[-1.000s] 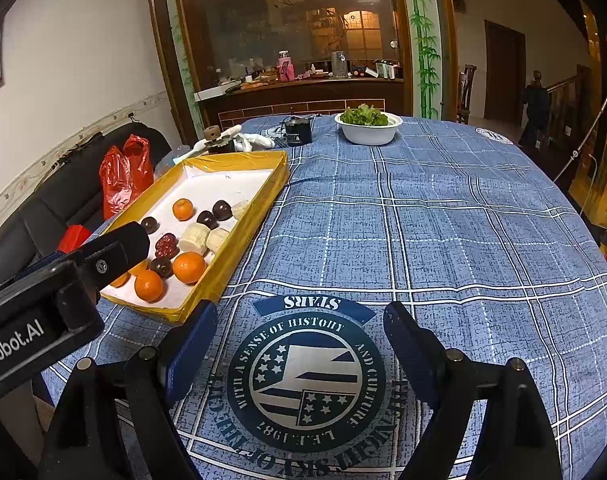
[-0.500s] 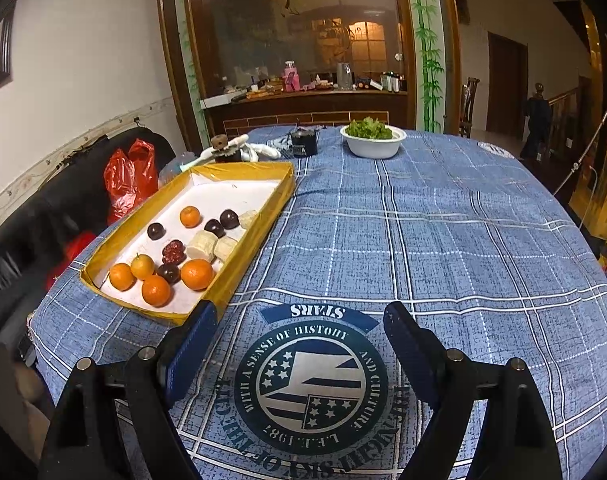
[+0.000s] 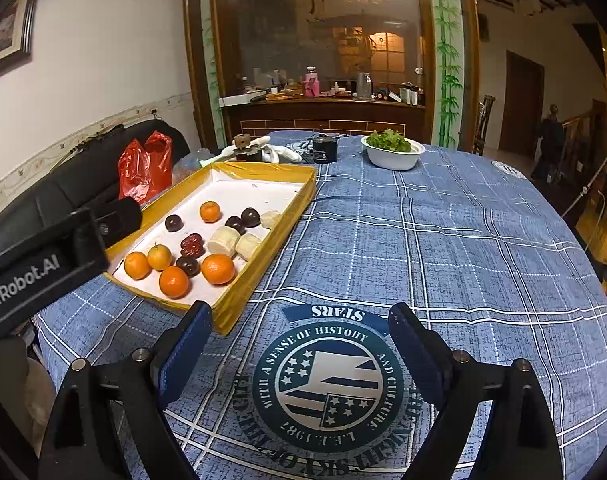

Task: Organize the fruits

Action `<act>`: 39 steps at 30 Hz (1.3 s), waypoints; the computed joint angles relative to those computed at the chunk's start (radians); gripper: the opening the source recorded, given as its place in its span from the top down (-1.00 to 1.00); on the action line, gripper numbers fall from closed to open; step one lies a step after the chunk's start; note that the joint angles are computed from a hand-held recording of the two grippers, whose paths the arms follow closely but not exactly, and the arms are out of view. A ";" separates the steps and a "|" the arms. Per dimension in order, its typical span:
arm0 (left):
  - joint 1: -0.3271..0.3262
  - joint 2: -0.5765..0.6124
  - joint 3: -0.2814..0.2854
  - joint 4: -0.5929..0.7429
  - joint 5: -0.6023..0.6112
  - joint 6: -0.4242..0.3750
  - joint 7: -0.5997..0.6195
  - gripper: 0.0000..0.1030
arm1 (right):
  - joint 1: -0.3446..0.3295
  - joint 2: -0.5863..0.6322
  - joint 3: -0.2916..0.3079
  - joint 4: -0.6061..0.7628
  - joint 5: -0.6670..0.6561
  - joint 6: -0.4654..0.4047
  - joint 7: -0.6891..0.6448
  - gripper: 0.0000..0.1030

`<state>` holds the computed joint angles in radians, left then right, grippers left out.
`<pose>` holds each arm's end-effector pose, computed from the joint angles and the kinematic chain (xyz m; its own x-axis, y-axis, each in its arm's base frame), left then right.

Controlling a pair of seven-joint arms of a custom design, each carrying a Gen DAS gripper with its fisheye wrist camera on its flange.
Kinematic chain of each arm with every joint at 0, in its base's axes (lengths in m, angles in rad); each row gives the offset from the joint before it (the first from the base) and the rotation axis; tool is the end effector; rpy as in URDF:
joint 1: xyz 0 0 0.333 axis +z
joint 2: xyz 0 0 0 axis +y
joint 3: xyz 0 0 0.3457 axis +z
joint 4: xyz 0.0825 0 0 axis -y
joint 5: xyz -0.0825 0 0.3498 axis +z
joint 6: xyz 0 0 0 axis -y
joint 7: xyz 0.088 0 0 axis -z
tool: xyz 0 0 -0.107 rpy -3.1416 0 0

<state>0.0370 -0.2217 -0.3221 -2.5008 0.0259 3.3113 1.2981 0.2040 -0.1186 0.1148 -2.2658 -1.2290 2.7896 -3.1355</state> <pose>0.4407 -0.1434 0.5383 -0.1498 -0.9783 0.1428 -0.5392 -0.0403 -0.8412 0.4583 0.1987 0.5051 -0.1643 -0.9840 -0.0684 -0.5888 0.1534 -0.7936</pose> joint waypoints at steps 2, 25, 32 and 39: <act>-0.021 0.005 0.021 0.001 0.003 -0.003 0.004 -0.99 | 0.004 0.005 0.002 0.003 0.004 -0.002 -0.008 -0.81; -0.501 0.040 0.459 0.089 -0.436 -0.162 0.484 -1.00 | 0.019 0.034 -0.014 0.008 0.103 -0.018 -0.090 -0.83; -0.643 0.044 0.736 0.212 -0.754 -0.393 0.793 -1.00 | 0.002 0.039 -0.022 0.003 0.097 0.013 -0.063 -0.83; -0.547 0.044 0.697 0.179 -0.809 -0.415 0.886 -1.00 | 0.009 0.094 -0.039 0.087 0.215 0.073 -0.251 -0.83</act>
<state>-0.5098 -0.1775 0.3753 -2.3216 -0.7832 2.8967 2.1840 0.2129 -0.0246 0.0754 -2.1791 -1.0136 2.8628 -3.3869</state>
